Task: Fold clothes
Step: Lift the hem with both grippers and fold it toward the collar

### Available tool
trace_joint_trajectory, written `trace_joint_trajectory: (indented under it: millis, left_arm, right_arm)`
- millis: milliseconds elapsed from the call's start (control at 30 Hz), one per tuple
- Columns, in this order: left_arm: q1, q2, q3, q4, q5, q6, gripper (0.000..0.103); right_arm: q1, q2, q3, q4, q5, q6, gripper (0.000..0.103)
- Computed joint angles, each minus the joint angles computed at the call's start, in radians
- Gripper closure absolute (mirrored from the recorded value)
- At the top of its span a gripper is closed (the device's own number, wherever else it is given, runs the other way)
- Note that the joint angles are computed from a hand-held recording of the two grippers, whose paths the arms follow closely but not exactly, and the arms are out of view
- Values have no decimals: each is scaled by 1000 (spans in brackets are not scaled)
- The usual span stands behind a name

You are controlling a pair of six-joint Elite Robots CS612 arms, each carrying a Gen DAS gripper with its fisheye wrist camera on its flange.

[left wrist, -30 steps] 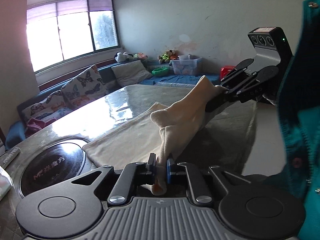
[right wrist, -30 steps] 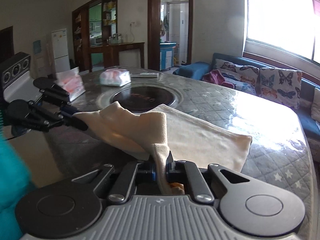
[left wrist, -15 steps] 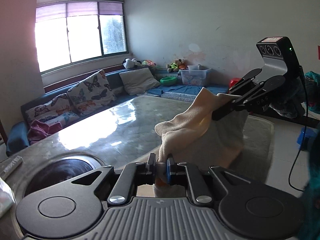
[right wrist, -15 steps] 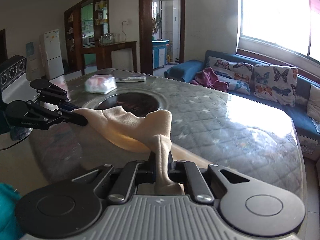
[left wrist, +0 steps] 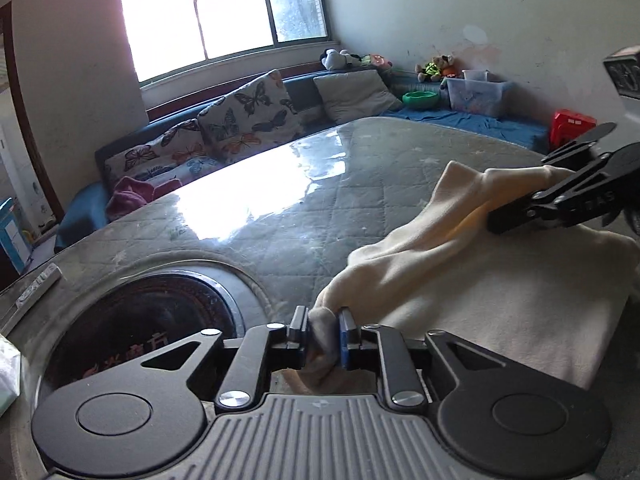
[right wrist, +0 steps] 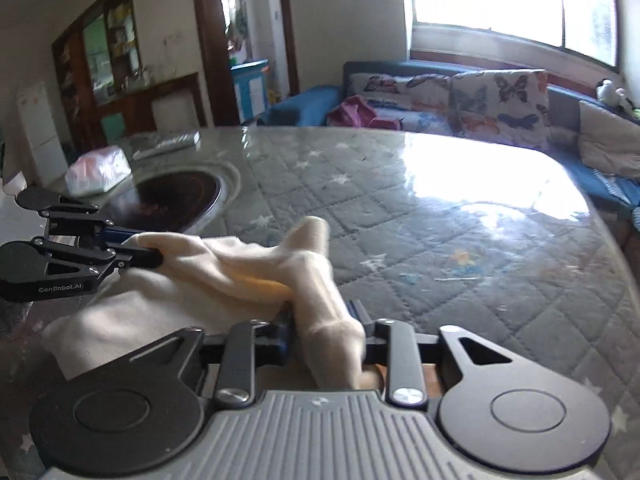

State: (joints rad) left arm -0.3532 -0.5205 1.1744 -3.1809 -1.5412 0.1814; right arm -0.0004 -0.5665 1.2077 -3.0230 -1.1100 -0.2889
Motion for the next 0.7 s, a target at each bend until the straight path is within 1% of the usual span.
trace_joint_trajectory:
  millis: [33, 67, 100, 233, 267, 333, 367, 467, 533, 567, 633, 700]
  left_arm:
    - [1, -1, 0, 0, 12, -7, 82]
    - [1, -2, 0, 5, 26, -21, 81]
    - [1, -3, 0, 10, 40, -41, 79]
    - [-4, -18, 20, -8, 63, -104, 79]
    - [-5, -24, 29, -20, 65, -118, 79]
    - [-8, -35, 53, -56, 65, -147, 74]
    - [-9, -42, 65, -66, 68, -167, 73]
    - [-17, -65, 109, -83, 73, -234, 72]
    - [-22, -75, 130, -106, 48, -239, 73]
    - [-24, -78, 138, -118, 35, -237, 73]
    - [-29, -78, 138, -119, -3, -226, 72]
    - [-35, -71, 124, -101, -23, -210, 72]
  right_arm:
    - [-1, -2, 5, -8, -6, 6, 65]
    - [-5, -3, 10, -21, -18, 33, 58]
    - [-9, -4, 14, -33, -29, 61, 56]
    - [-28, -11, 46, -101, -71, 179, 56]
    - [-32, -14, 54, -108, -64, 191, 56]
    - [-36, -22, 80, -146, -70, 210, 56]
    - [-36, -23, 86, -157, -73, 211, 56]
    - [-30, -29, 133, -271, -110, 216, 56]
    - [-22, -29, 140, -317, -106, 170, 57]
    - [-21, -29, 139, -322, -100, 162, 57]
    - [-18, -23, 112, -295, -46, 134, 58]
    - [-11, -9, 76, -269, -32, 136, 58]
